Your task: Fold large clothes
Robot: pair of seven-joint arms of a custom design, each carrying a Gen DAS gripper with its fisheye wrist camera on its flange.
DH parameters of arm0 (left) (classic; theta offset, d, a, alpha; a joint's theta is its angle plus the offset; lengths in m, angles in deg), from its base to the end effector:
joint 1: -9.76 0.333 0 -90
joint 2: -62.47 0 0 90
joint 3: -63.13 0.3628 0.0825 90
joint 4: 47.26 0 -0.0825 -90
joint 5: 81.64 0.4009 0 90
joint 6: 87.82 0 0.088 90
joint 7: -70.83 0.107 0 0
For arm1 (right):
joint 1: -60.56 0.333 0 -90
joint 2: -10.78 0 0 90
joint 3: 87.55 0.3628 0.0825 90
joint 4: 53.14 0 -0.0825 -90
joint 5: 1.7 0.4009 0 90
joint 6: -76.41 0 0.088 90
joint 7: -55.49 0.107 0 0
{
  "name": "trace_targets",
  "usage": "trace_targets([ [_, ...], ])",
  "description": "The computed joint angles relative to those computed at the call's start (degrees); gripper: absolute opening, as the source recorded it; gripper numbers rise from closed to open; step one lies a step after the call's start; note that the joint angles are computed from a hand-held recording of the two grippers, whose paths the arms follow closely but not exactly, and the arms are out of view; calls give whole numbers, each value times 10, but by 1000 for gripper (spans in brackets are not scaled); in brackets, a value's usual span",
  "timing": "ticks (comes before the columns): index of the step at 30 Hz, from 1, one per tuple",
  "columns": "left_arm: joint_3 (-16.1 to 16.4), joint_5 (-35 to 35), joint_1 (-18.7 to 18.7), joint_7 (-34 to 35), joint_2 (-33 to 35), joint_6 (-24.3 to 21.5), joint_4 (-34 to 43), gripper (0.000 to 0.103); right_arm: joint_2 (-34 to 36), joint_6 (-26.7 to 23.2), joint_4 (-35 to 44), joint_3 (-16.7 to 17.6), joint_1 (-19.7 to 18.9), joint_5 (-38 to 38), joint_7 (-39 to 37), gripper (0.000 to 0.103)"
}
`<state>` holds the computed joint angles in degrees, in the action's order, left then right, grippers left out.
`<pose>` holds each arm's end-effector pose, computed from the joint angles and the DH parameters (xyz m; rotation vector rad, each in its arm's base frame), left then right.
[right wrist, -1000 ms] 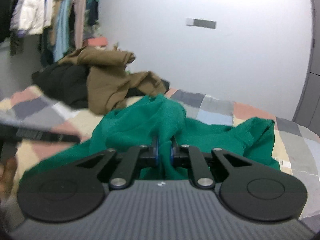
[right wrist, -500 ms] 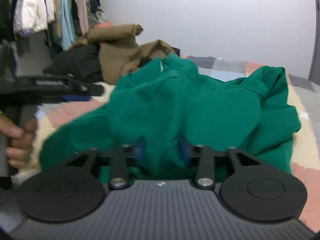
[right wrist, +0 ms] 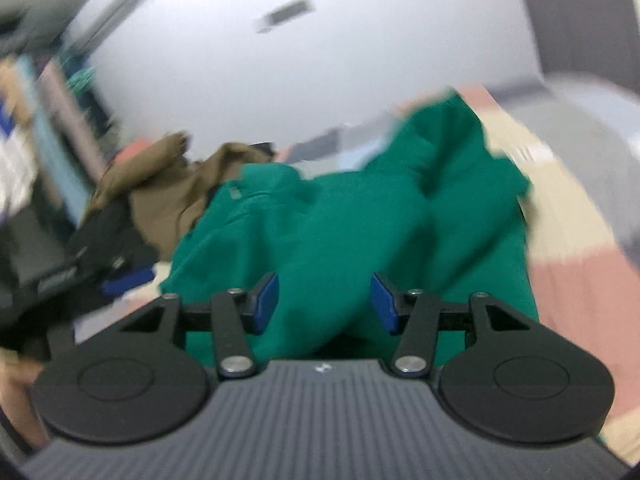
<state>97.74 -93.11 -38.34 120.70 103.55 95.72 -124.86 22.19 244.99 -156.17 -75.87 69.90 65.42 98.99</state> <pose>0.7359 -0.3417 0.5341 -1.7623 1.3297 -1.4559 0.6533 0.1744 0.5541 -1.5300 1.3902 -0.2985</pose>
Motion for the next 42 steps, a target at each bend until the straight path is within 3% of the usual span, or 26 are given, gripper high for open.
trace_targets([
  [3, -50, 3, 46, 5, 12, -13, 35, 78, 20, -60, 16, -9, -14, 0, 70, 57],
  [4, -62, 8, 58, 6, 20, -25, 52, 78, 27, -76, 22, -7, -19, 12, 73, 57],
  [6, -50, 20, 59, -18, 38, -52, 80, 78, 43, -106, 38, -3, -27, 35, 71, 57],
  [10, -109, 48, 106, -14, 58, -84, 129, 77, 63, -135, 65, 4, -31, 73, 30, 55],
  [11, -110, 59, 109, -15, 64, -106, 144, 77, 66, -133, 68, 5, -29, 80, 15, 50],
  [13, -118, 78, 116, -17, 75, -146, 172, 75, 71, -130, 73, 4, -22, 73, 3, 29],
  [14, -128, 85, 123, -15, 78, -166, 183, 68, 74, -135, 77, 2, -20, 64, 6, 19],
  [16, -136, 101, 127, -22, 82, -199, 198, 55, 74, -133, 78, 3, -20, 60, -1, 13],
  [18, -142, 116, 130, -31, 83, -220, 208, 27, 71, -124, 77, 5, -20, 61, -21, 9],
  [19, -146, 123, 132, -37, 81, -221, 206, 24, 69, -118, 77, 7, -21, 67, -34, 9],
  [22, -158, 146, 133, -50, 62, -189, 179, 10, 58, -93, 75, 14, -25, 126, -100, 8],
  [28, -297, 110, 206, -40, 13, -46, 96, 4, 49, -66, 84, -8, -21, 200, -148, 7],
  [30, -385, 77, 257, 2, 4, 11, 70, 4, 47, -65, 88, -15, -21, 238, -168, 7],
  [33, -440, 53, 289, 28, -5, 32, 49, 4, 40, -71, 92, -29, -15, 295, -223, 7],
  [35, -416, 29, 274, 29, -14, 20, 34, 4, 39, -58, 95, -41, 0, 273, -215, 7],
  [37, -356, 7, 235, 19, -23, -8, 24, 4, 43, -47, 93, -47, 9, 221, -168, 7],
  [42, -262, 22, 177, -19, -24, -82, 22, 4, 59, -21, 63, -76, 49, -61, 26, 7],
])
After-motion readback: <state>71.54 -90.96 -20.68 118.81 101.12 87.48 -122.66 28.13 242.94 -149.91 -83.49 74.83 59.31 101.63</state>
